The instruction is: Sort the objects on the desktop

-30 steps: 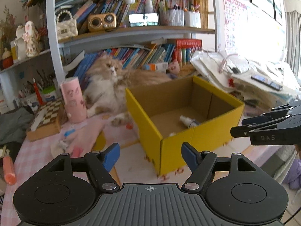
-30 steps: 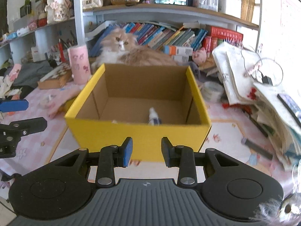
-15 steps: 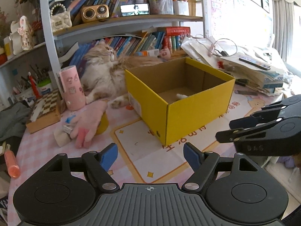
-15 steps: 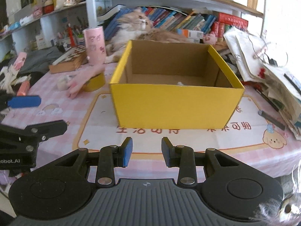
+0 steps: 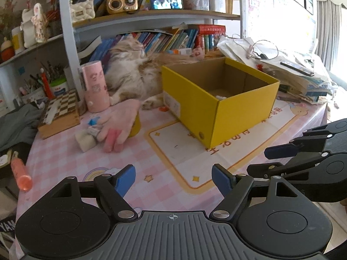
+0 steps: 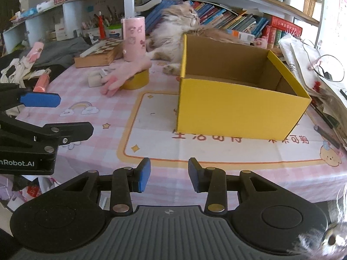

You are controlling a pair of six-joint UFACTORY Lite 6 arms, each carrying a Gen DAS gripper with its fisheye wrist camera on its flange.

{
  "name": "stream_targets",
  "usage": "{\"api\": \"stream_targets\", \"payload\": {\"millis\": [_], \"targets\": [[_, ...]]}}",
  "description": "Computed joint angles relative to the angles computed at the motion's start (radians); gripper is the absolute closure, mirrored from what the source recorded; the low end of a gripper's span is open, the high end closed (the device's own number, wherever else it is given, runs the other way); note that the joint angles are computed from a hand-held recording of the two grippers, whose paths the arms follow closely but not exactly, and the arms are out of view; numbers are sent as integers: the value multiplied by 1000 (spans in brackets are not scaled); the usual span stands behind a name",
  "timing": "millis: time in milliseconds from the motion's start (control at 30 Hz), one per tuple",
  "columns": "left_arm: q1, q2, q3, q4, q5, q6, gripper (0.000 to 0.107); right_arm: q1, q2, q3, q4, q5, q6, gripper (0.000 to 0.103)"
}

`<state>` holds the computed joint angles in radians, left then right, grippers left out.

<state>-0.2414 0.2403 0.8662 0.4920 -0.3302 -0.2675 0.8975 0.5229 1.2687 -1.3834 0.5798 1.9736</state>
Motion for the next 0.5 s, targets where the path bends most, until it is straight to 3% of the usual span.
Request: {"api": "stream_targets", "payload": {"millis": [500], "targets": [[138, -60, -81, 222, -31, -163, 27, 69, 152, 221, 150, 38, -162, 66]]}}
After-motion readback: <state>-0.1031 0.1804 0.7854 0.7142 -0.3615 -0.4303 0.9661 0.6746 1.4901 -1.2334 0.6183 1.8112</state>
